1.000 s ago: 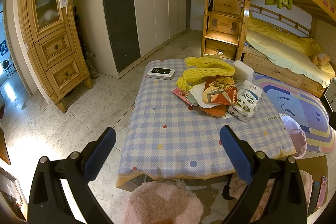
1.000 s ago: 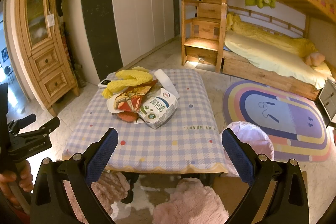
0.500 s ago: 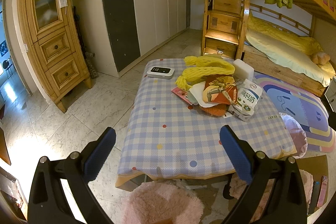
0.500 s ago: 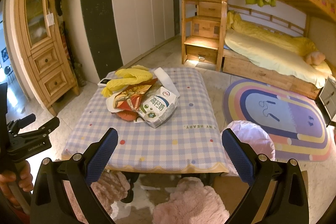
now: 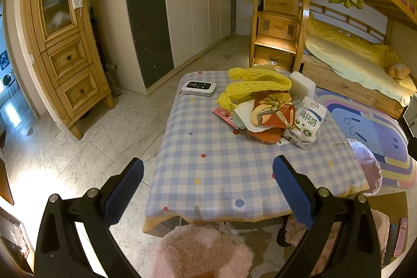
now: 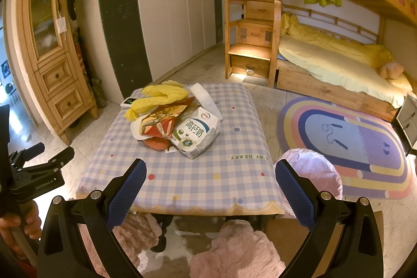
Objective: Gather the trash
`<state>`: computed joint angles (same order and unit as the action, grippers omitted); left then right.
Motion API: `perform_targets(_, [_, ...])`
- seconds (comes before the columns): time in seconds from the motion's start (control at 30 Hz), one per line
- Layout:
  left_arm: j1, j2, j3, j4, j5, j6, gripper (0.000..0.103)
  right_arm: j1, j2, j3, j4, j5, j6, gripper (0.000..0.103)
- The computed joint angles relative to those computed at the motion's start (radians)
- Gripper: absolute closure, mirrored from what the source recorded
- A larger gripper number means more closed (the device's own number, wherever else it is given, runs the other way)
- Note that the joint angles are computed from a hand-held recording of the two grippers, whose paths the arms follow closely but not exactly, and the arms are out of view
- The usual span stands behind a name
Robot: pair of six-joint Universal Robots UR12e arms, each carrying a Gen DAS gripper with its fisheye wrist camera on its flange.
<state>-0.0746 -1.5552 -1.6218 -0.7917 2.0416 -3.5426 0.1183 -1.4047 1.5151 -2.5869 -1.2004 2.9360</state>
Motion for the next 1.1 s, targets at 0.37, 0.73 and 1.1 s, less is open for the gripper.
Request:
perform_targets(0.37, [0.021,-0.038,0.019,-0.022,-0.003,0.002,0.007,0.007,0.054,-0.01,-0.048,0.025,0.016,0.005])
perform_targets(0.73, [0.06,-0.109,0.078,0.054,-0.024,0.004,0.007,0.049,0.163,-0.166,0.146,-0.027,-0.051,0.005])
perform_targets(1.1, [0.113,-0.197,0.185,-0.026,0.019,-0.081,0.007,0.089,0.277,-0.282,0.138,0.049,-0.116,0.012])
